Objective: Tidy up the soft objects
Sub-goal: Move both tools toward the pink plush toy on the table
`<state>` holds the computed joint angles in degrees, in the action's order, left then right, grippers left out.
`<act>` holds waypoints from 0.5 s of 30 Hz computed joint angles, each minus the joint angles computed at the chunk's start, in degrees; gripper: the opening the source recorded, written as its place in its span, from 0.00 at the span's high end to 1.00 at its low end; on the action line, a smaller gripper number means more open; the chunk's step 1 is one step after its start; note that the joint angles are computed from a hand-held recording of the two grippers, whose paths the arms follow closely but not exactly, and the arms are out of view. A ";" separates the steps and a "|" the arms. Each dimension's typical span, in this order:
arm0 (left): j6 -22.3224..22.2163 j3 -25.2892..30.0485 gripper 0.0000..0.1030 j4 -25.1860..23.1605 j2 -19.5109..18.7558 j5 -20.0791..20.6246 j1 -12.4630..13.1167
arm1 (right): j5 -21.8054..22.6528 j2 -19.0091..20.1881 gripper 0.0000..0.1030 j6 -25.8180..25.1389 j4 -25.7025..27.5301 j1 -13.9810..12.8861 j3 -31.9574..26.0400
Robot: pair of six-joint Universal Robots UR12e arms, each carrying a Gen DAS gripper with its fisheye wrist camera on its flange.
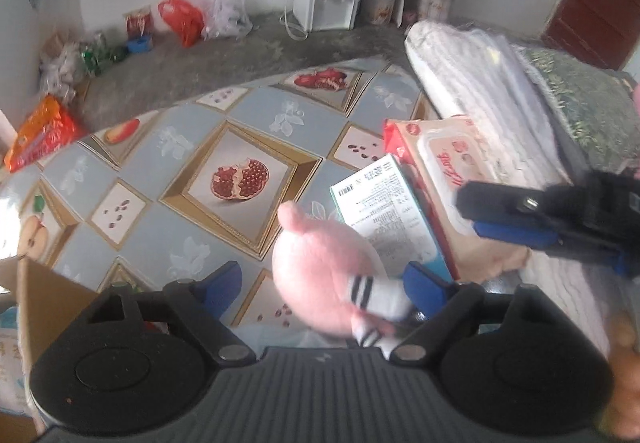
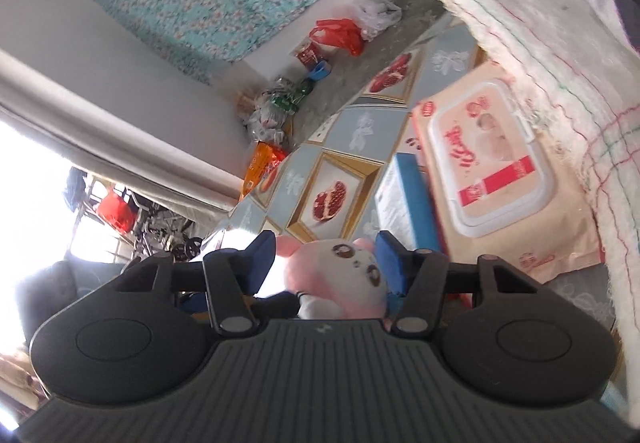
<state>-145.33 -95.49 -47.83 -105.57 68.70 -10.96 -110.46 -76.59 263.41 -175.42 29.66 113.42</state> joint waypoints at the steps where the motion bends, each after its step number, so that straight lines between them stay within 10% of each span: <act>1: -0.70 0.78 0.13 -0.52 -0.81 0.86 -0.52 | 0.48 -0.02 0.47 0.41 -0.84 -0.36 0.64; 8: -4.95 5.00 0.31 -6.29 -4.83 1.01 -1.48 | 3.51 1.35 0.45 1.89 -4.59 -1.58 2.24; 15: -2.92 2.61 0.37 -1.62 -2.98 0.27 -0.92 | 4.01 2.43 0.45 4.10 -8.99 -1.82 2.69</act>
